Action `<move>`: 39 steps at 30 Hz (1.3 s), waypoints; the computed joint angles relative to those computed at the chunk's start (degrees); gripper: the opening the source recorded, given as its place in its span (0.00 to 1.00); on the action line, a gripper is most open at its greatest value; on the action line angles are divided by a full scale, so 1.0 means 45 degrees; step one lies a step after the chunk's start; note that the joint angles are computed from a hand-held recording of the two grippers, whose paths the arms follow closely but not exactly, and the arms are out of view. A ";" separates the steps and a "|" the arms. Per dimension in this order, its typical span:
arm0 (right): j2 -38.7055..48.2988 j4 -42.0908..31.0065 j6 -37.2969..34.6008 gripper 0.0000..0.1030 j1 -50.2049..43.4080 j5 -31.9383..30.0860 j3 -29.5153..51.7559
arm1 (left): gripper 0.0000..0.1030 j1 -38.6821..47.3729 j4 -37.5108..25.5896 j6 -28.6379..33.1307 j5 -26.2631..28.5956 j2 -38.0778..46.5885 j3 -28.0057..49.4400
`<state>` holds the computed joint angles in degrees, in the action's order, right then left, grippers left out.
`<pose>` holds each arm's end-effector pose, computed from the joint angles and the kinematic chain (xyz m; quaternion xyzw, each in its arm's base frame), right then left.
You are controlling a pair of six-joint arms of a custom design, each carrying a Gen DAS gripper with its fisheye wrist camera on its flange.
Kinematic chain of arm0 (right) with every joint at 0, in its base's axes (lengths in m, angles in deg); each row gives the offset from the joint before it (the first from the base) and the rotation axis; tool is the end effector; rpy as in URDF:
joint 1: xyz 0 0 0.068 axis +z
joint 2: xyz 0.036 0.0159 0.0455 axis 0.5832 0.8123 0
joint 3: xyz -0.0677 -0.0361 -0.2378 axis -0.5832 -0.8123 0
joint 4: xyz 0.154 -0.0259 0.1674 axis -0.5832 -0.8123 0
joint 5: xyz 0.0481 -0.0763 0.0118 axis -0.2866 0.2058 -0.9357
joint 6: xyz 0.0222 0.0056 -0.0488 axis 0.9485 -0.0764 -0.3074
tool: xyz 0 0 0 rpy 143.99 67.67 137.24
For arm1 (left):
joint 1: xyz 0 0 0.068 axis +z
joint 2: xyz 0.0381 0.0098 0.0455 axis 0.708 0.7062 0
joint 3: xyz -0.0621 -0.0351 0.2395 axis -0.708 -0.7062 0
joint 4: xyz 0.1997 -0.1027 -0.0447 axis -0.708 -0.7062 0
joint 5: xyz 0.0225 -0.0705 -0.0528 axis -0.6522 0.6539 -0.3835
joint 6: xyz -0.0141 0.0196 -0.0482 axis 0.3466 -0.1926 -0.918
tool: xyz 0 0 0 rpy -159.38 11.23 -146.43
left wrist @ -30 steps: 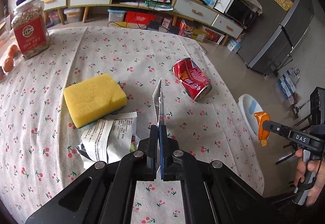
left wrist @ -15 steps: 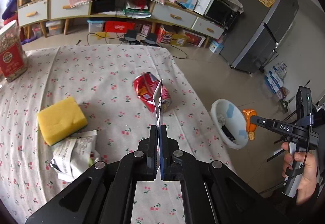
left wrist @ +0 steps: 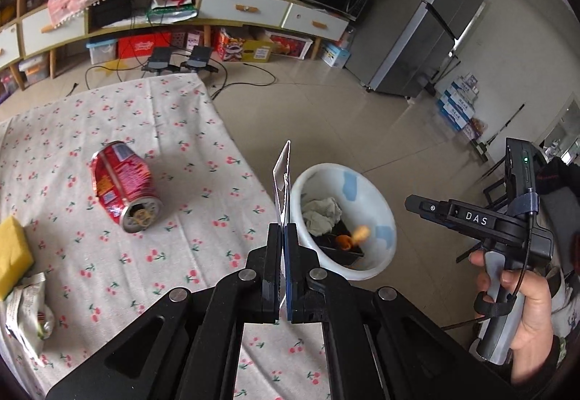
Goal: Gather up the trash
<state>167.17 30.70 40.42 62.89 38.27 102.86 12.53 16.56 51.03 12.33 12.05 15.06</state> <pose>0.2477 0.1212 0.2105 0.1579 0.9360 0.1171 0.2920 0.2851 -0.1863 0.2372 0.0858 0.9281 -0.2141 0.2921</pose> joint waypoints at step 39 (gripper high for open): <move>-0.3894 -0.1619 0.0261 0.60 0.0658 0.1681 -0.1719 | 0.86 -0.0254 -0.1397 0.0251 -0.2631 0.1224 0.1046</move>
